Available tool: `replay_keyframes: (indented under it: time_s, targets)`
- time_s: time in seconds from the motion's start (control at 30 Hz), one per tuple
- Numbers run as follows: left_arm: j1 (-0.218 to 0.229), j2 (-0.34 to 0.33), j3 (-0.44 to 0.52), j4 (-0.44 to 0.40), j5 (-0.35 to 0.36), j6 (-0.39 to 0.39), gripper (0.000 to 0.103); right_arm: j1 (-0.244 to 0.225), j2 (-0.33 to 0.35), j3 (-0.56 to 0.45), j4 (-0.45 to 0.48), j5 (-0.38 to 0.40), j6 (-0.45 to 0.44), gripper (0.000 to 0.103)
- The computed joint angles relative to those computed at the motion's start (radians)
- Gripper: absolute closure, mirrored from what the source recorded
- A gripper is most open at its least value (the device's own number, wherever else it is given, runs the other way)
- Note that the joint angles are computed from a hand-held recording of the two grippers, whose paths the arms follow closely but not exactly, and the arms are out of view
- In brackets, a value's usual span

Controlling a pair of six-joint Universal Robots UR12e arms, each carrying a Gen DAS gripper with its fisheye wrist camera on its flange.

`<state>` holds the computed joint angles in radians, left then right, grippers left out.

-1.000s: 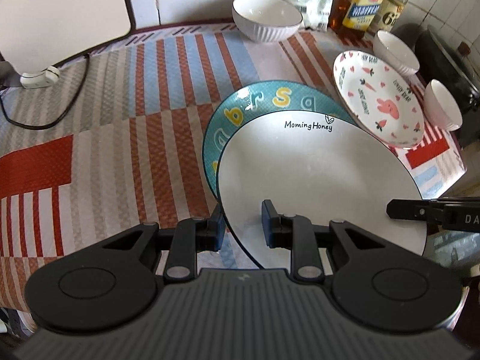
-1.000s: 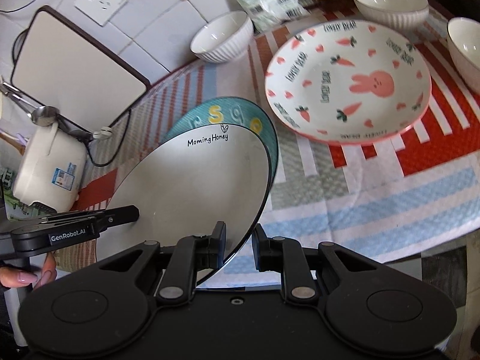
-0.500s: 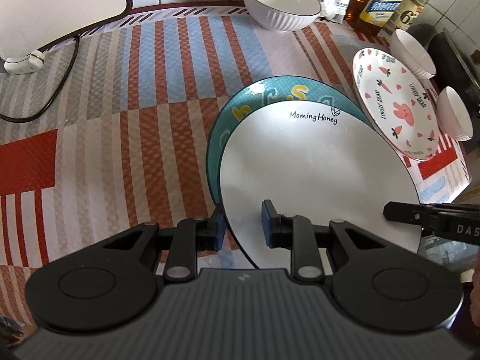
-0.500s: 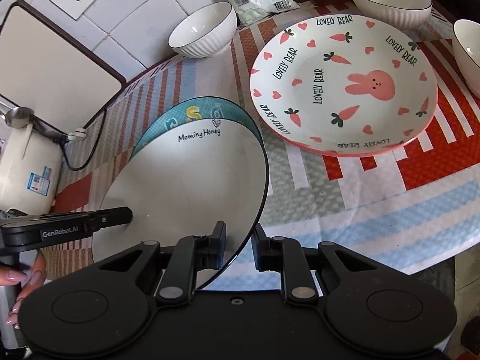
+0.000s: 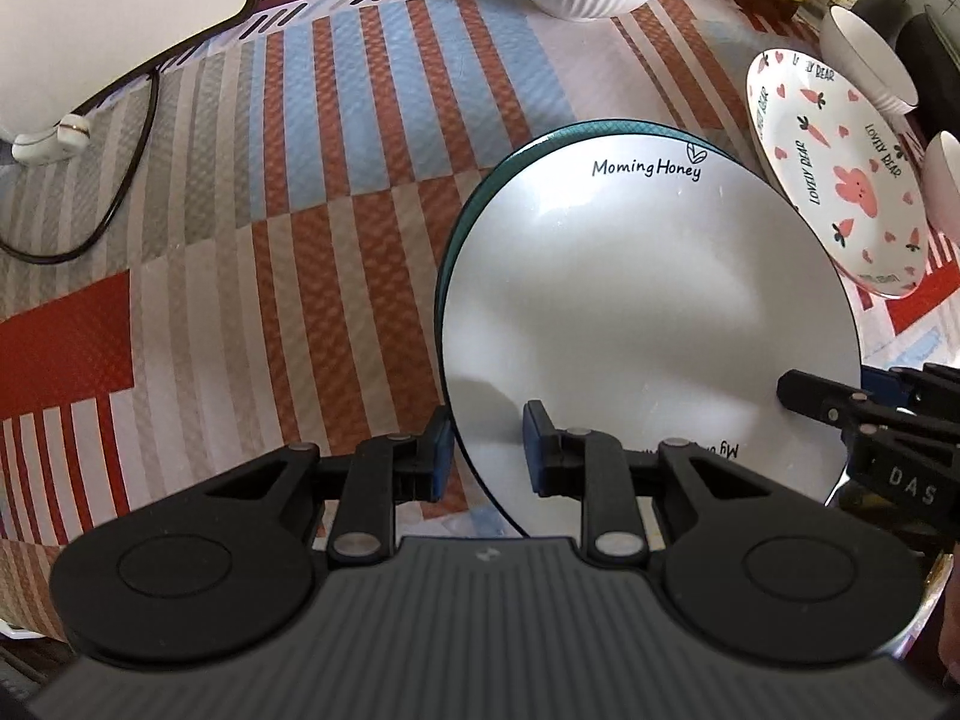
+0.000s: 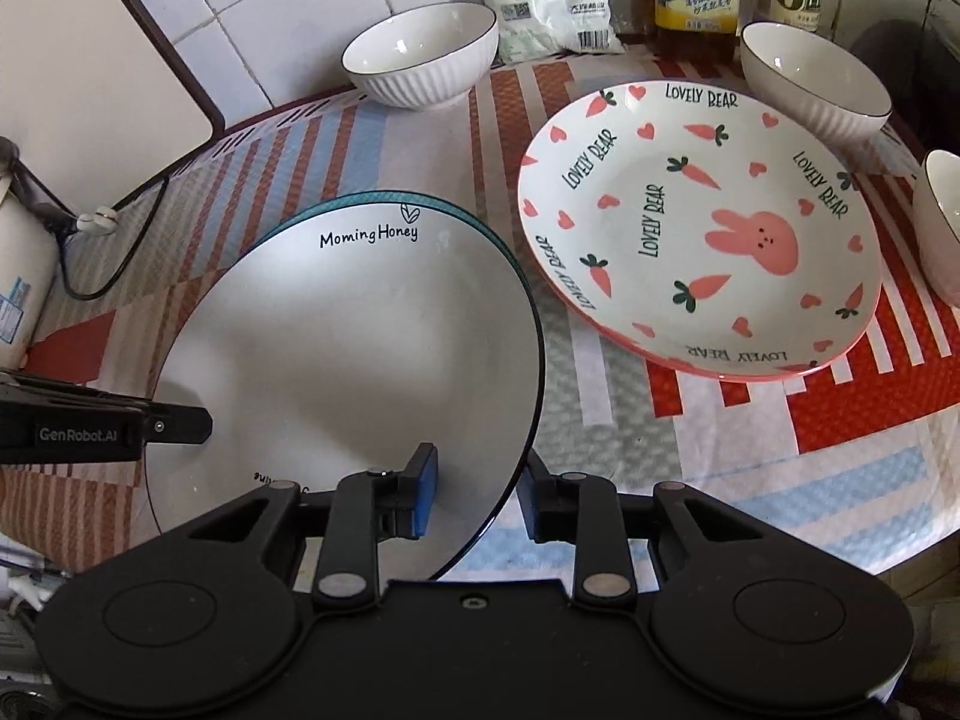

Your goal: Organize plates and bowls

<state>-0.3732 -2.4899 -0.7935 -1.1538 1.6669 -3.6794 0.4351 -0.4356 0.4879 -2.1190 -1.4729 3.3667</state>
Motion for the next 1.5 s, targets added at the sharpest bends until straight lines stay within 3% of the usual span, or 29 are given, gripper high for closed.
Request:
replay_keyframes:
  time_s: [0.2,0.5,0.63,0.77,0.9,1.27,1.4,1.5]
  targets:
    - [-0.002,-0.013,0.025,-0.023,0.026,0.002,0.081,0.01,0.031,-0.055,0.018,-0.045,-0.036,0.063]
    - [-0.012,0.022,-0.015,-0.003,0.052,0.029,0.08,0.002,-0.03,0.076,-0.096,-0.002,-0.137,0.062]
    - [-0.017,0.061,-0.059,0.051,0.039,0.036,0.08,-0.019,-0.076,0.152,-0.157,0.092,-0.12,0.06]
    - [-0.03,0.089,-0.075,0.099,0.033,0.044,0.079,-0.047,-0.156,0.285,-0.296,0.215,-0.126,0.06]
    - [-0.05,0.096,-0.058,0.137,0.047,0.052,0.078,-0.06,-0.216,0.362,-0.37,0.211,-0.197,0.057]
    - [-0.107,0.01,0.137,0.178,0.074,0.099,0.061,-0.116,-0.341,0.534,-0.55,0.187,-0.318,0.037]
    - [-0.113,-0.044,0.235,0.163,0.066,0.087,0.056,-0.134,-0.362,0.569,-0.583,0.159,-0.348,0.036]
    - [-0.113,-0.091,0.311,0.154,0.054,0.089,0.051,-0.145,-0.364,0.581,-0.623,0.149,-0.369,0.028]
